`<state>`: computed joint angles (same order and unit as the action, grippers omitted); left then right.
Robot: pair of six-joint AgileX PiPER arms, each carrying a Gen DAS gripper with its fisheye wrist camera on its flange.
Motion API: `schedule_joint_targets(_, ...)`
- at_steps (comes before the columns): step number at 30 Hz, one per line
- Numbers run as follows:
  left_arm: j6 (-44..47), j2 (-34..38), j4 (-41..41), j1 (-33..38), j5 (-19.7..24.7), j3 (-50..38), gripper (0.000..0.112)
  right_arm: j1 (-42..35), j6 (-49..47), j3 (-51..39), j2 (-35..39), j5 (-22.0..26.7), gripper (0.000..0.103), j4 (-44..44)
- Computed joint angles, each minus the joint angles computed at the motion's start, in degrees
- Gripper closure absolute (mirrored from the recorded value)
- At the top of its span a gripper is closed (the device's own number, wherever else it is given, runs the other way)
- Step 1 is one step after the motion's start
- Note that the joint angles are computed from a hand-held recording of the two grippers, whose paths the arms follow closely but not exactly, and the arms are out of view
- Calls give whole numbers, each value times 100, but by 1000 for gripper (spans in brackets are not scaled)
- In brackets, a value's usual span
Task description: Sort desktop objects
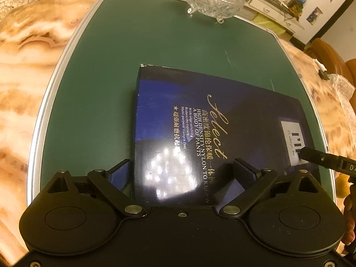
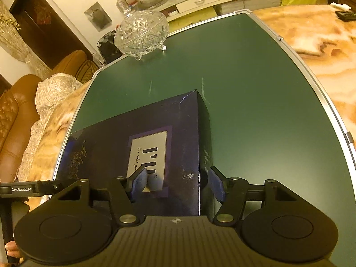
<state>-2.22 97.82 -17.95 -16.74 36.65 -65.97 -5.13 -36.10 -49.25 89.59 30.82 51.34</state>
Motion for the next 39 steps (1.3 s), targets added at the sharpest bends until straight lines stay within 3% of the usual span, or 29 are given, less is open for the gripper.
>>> schedule_joint_targets(12, -365, -374, 305, -104, 128, 238, 18, 79, 456, 181, -381, 113, 40, -367)
schedule_joint_targets(24, -892, -1170, 767, -368, 376, 567, 18, 224, 1146, 436, -1276, 348, 40, -1027)
schedule_joint_targets(39, -1724, -2563, 1363, -1021, 1058, 1016, 18, 99, 2098, 773, -2950, 1296, 40, -1795)
